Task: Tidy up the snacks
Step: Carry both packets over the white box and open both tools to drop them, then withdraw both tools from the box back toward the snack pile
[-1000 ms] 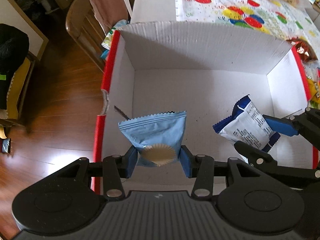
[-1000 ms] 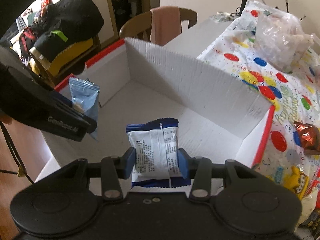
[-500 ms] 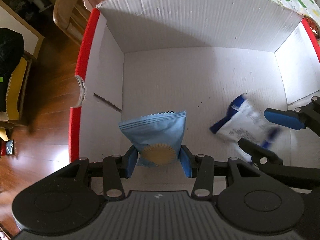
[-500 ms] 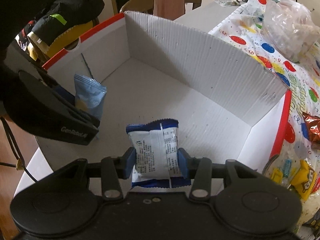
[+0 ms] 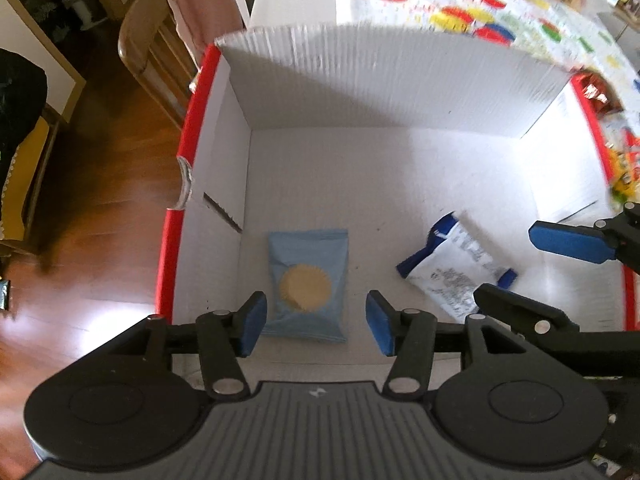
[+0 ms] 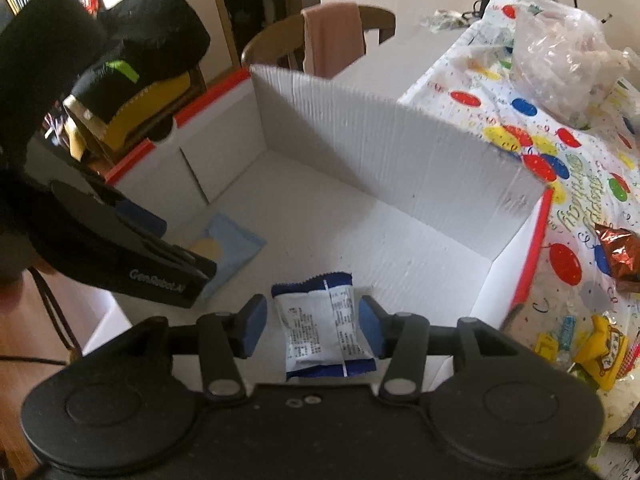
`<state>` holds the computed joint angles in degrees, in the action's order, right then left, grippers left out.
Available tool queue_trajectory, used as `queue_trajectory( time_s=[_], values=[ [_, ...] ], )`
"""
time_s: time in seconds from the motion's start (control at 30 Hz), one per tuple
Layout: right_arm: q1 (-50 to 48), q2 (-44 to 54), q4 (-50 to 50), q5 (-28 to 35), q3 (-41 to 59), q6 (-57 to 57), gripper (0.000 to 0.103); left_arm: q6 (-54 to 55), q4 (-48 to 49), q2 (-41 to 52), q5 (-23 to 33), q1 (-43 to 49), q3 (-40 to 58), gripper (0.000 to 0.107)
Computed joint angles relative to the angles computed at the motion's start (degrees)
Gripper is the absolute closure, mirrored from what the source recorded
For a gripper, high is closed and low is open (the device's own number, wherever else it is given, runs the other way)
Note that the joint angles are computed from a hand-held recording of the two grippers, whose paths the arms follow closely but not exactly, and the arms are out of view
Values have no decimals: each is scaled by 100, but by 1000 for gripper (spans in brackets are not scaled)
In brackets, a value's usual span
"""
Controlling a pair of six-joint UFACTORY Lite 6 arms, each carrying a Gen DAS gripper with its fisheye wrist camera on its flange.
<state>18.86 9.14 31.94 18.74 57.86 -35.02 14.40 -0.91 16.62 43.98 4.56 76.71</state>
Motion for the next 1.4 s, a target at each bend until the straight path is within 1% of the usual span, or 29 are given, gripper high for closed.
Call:
queue_trajectory(
  time_s=[0.3, 0.4, 0.5, 0.7, 0.73, 0.83, 1.0, 1.07, 1.1, 1.23, 1.33, 1.4],
  values=[
    [-465, -1041, 751, 350, -449, -566, 51, 512, -781, -1241, -193, 58, -699, 53],
    [-785, -1491, 1136, 604, -646, -921, 50, 644, -1064, -1685, -203, 17, -904, 53],
    [-1153, -1920, 1450, 867, -845, -1241, 48, 660, -1279, -2071, -225, -88, -1067, 47],
    [-1945, -2648, 1816, 1414, -1177, -1661, 42, 415, -1349, -2866, -422, -527, -1528, 46],
    [-2119, -2795, 1886, 1523, -1243, -1772, 39, 308, -1307, -2968, -468, -633, -1589, 45],
    [-2591, -3099, 2060, 1831, -1382, -2020, 35, -38, -1142, -3252, -658, -959, -1772, 40],
    [-3588, -3385, 2298, 2470, -1547, -2535, 25, -924, -669, -3429, -962, -1712, -1903, 39],
    [-3983, -3464, 2382, 2712, -1603, -2806, 20, -1335, -402, -3466, -1078, -2035, -1952, 35],
    [-4184, -3508, 2417, 2835, -1633, -2947, 19, -1609, -210, -3488, -1156, -2227, -1989, 33],
    [-5105, -3520, 2530, 3402, -1674, -3595, 12, -2518, 407, -3518, -1353, -2893, -2105, 29],
    [-5749, -3428, 2586, 3665, -1670, -4035, 5, -3260, 895, -3500, -1497, -3336, -2190, 24],
    [-6221, -3293, 2627, 3842, -1631, -4408, 2, -3875, 1301, -3379, -1559, -3661, -2181, 24]
  ],
)
